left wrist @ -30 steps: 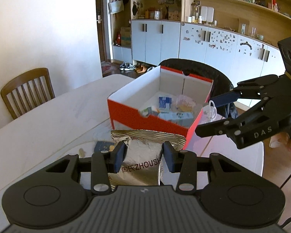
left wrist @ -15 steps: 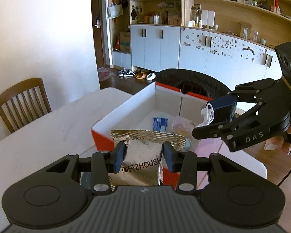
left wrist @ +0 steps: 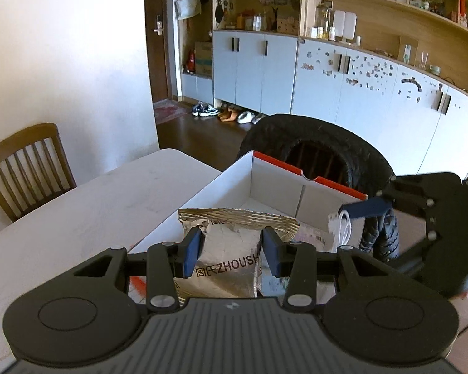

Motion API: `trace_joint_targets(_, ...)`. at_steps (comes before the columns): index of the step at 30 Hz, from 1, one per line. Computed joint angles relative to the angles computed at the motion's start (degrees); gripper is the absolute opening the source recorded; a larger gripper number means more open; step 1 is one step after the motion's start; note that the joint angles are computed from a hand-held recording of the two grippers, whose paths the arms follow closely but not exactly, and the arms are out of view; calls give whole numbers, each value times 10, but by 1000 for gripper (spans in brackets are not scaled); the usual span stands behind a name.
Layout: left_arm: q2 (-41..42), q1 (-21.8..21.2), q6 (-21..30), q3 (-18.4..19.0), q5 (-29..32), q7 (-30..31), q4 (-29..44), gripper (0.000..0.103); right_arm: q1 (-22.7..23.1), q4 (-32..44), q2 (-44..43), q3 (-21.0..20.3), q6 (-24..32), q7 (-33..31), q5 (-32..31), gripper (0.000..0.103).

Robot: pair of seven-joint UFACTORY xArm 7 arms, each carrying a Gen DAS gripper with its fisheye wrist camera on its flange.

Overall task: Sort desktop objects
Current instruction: 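Carry the foil bag with left tool while right tool carries the cable to box, then open both tools to drop the foil bag and cable into the box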

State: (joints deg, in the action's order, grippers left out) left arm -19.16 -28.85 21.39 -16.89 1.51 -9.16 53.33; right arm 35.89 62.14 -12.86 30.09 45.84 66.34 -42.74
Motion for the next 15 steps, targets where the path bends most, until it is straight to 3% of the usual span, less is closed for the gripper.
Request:
trace_joint_targets(7,89,10,10,-22,54,-30,67,41,-5,-15,5,-14,-27,-17,10,77)
trace_joint_targets(15,178,-7,26,-10,131,-74,131,41,-3,-16,30,-33,-47,-43,35,77)
